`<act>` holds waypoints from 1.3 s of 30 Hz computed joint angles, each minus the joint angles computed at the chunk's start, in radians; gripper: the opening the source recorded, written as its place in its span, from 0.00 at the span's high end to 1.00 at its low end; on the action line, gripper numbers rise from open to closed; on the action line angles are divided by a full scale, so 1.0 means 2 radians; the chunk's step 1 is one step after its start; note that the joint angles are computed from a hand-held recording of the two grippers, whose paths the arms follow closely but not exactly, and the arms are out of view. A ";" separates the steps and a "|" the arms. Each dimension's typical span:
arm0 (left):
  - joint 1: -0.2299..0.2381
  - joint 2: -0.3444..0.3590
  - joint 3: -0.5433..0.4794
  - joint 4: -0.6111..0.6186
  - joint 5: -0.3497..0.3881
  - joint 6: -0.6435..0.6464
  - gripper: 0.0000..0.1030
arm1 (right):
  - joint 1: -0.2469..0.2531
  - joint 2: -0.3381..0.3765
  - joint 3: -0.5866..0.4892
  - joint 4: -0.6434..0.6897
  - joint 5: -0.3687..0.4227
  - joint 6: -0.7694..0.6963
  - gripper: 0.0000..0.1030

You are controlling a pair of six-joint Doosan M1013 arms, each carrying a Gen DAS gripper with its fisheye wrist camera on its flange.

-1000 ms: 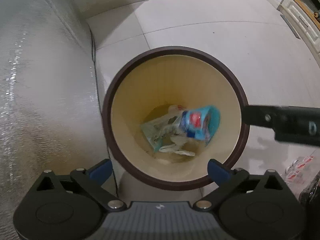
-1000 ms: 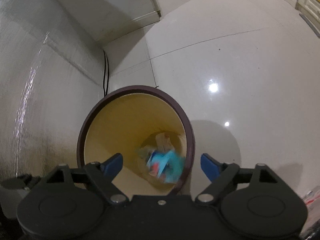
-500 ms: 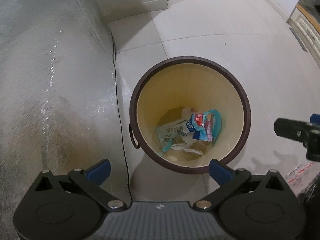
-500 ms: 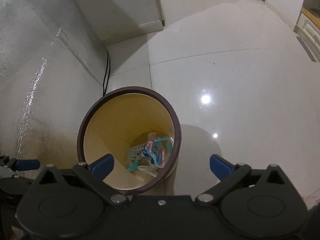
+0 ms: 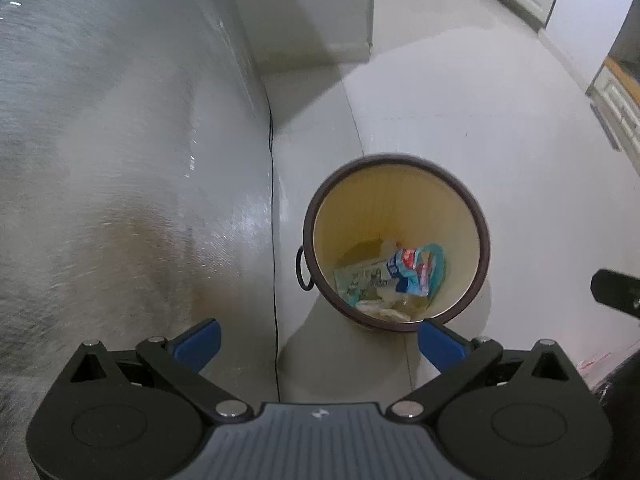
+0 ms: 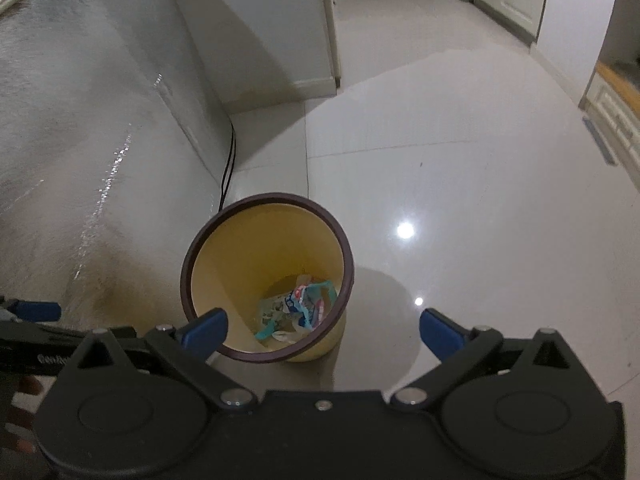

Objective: Collect trash
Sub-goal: 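Move both open tools back toward the bed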

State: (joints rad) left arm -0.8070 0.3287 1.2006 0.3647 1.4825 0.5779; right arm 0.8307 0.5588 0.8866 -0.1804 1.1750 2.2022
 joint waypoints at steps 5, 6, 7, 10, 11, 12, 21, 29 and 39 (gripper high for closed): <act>-0.023 -0.018 -0.002 0.024 0.005 -0.017 0.00 | 0.011 -0.024 0.014 -0.020 -0.004 0.013 0.00; -0.029 -0.022 -0.002 0.031 0.005 -0.023 0.00 | 0.013 -0.029 0.019 -0.024 -0.007 0.016 0.00; -0.036 -0.025 -0.003 0.038 0.006 -0.028 0.00 | 0.015 -0.036 0.026 -0.029 -0.012 0.022 0.00; -0.056 -0.033 -0.005 0.064 0.009 -0.050 0.00 | 0.024 -0.053 0.041 -0.053 -0.017 0.045 0.00; -0.061 -0.035 -0.007 0.072 0.010 -0.057 0.00 | 0.027 -0.059 0.046 -0.062 -0.018 0.054 0.00; -0.067 -0.037 -0.009 0.080 0.012 -0.063 0.00 | 0.030 -0.065 0.050 -0.072 -0.017 0.062 0.00; -0.125 -0.050 -0.032 0.171 0.040 -0.094 0.00 | 0.054 -0.117 0.078 -0.139 -0.019 0.093 0.00; -0.173 -0.063 -0.068 0.243 0.049 -0.103 0.00 | 0.083 -0.150 0.075 -0.199 -0.032 0.108 0.00; -0.221 -0.070 -0.118 0.320 0.077 -0.075 0.00 | 0.122 -0.171 0.051 -0.275 -0.062 0.137 0.00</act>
State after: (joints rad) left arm -1.2491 0.1895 0.9654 1.0047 1.6364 0.4282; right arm 1.0740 0.2169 0.9893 -0.7298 1.0512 2.4771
